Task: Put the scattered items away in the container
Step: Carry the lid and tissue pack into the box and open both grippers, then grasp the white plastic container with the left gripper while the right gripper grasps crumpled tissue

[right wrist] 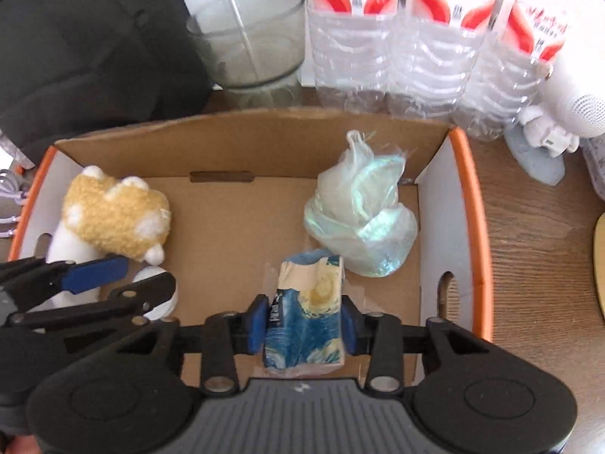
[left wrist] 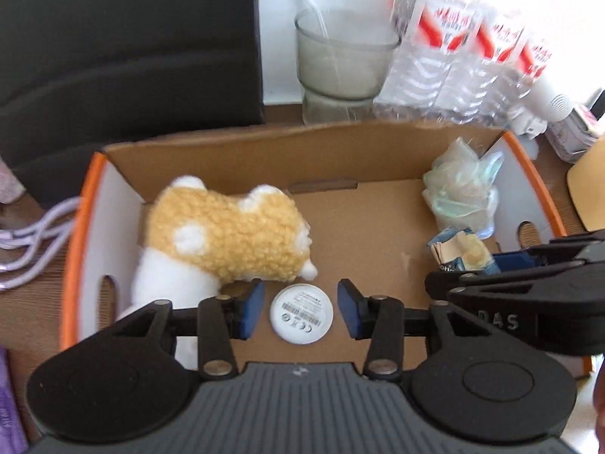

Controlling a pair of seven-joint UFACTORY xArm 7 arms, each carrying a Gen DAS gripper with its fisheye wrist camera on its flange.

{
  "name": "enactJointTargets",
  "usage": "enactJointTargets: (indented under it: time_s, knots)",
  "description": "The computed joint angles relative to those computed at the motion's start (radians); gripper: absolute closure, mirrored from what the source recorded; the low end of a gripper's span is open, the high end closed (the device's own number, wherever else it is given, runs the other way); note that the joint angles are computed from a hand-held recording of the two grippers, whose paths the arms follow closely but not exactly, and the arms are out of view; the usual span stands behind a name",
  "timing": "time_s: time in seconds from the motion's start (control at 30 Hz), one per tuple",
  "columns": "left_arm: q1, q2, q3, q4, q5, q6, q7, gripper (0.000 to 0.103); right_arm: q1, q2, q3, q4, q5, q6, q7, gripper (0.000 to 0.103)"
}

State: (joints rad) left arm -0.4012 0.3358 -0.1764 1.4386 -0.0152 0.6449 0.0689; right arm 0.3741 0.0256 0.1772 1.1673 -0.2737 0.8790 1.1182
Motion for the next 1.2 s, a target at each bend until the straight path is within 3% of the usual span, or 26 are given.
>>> enactJointTargets:
  time_s: [0.1, 0.33, 0.5, 0.63, 0.7, 0.87, 0.97, 1.1, 1.2]
  knots:
    - [0.017, -0.069, 0.001, -0.033, -0.014, 0.016, 0.014, 0.054, 0.011, -0.057, 0.016, 0.023, -0.026, 0.08, 0.029, 0.051]
    - [0.054, -0.286, 0.016, -0.163, -0.014, 0.049, 0.027, 0.044, 0.044, -0.128, 0.093, 0.152, -0.097, 0.293, 0.095, 0.05]
    - [0.072, -0.462, 0.017, -0.323, -0.022, -0.012, 0.027, 0.033, 0.091, -0.165, 0.163, 0.166, -0.222, 0.331, 0.197, 0.038]
    - [0.06, -0.574, 0.035, -0.469, -0.113, -0.146, 0.043, 0.022, 0.125, -0.185, 0.221, 0.111, -0.358, 0.318, 0.313, 0.036]
    - [0.035, -0.621, 0.057, -0.534, -0.174, -0.204, 0.103, 0.02, 0.142, -0.176, 0.244, 0.087, -0.435, 0.333, 0.373, 0.036]
    - [0.004, -0.732, 0.05, -0.757, -0.171, -0.553, 0.125, 0.009, 0.171, -0.214, 0.269, -0.032, -0.59, 0.286, 0.559, 0.036]
    - [-0.037, -0.774, 0.078, -0.854, -0.15, -0.7, 0.112, 0.006, 0.174, -0.248, 0.298, -0.101, -0.7, 0.256, 0.686, 0.036]
    - [-0.054, -0.877, 0.092, -1.015, -0.138, -0.834, 0.041, 0.003, 0.209, -0.217, 0.375, -0.115, -0.813, 0.383, 0.818, 0.034]
    - [-0.102, -0.999, 0.145, -1.174, -0.106, -0.929, 0.006, 0.0, 0.272, -0.175, 0.404, -0.106, -0.86, 0.476, 0.845, 0.033]
